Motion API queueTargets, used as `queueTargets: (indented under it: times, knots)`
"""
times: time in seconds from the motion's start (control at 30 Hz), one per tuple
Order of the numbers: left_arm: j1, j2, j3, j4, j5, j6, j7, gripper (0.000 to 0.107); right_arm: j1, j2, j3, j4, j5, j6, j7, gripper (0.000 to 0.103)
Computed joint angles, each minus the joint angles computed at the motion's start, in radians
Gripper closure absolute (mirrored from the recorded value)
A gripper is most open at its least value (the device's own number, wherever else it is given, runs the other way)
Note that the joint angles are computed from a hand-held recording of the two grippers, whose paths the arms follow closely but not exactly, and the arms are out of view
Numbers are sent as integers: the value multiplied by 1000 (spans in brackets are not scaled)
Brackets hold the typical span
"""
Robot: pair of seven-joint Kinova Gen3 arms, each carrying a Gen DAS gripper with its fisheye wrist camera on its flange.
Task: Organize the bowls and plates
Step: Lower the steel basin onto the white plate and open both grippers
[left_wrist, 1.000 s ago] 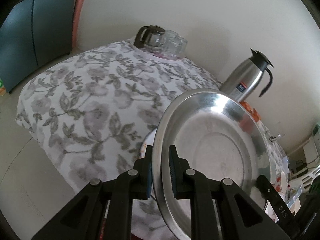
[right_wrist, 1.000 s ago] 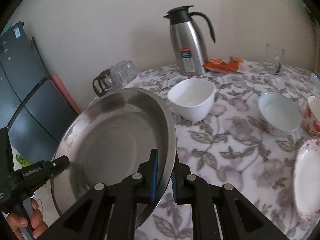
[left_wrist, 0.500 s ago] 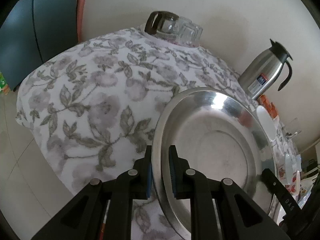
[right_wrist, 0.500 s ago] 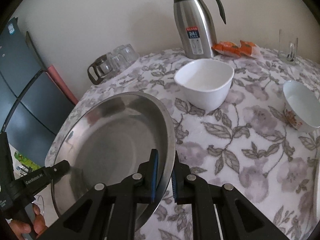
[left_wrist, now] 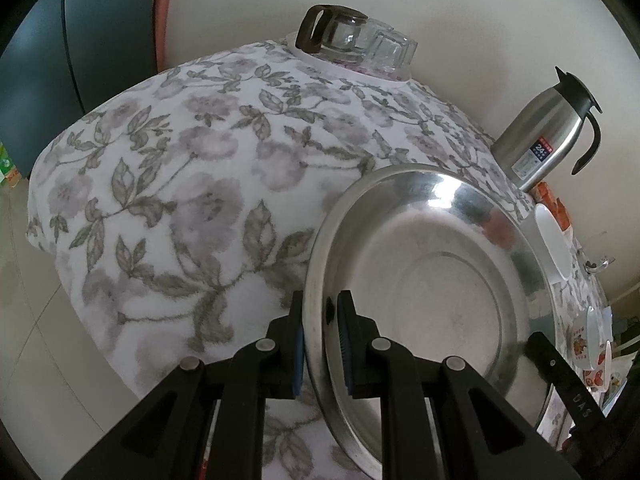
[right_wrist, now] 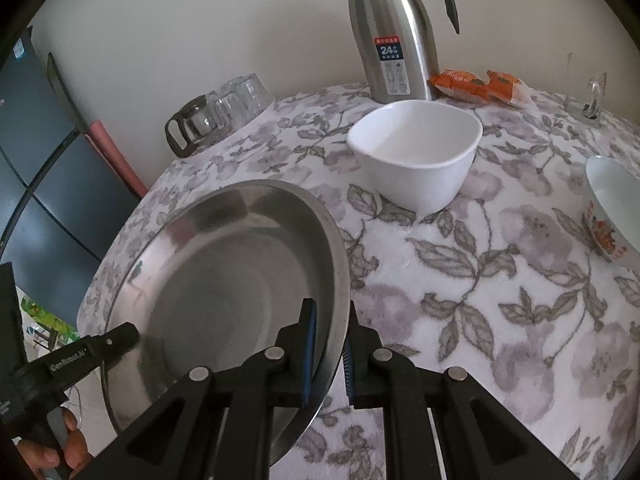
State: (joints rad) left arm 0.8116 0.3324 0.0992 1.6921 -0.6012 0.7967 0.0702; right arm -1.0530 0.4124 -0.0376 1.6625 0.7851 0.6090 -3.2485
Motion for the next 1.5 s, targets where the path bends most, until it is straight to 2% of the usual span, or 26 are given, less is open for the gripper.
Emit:
queueTargets:
  times: [0.83,1.2,1.3,1.4,1.5]
  knots:
    - [-7,1,6,-4,39,2,-17,92,5,7,-8,1,-37,3,39,89]
    - [-34,-6,19,-9,100,6,-79,91,21,-4,-15,8,-77,-14,72,88]
    - [-27,-6,17,-17,98,21,-79,89,20,-4,-14,2,-90,5,80,82]
    - [-21,-10,15,-19,92,31,-68,81,30,-16,-11,27,-99,-28,63,77]
    - [-15,-19,14,-18,82,47,-50,79,32,-29,-6,45,-106,-45,47,73]
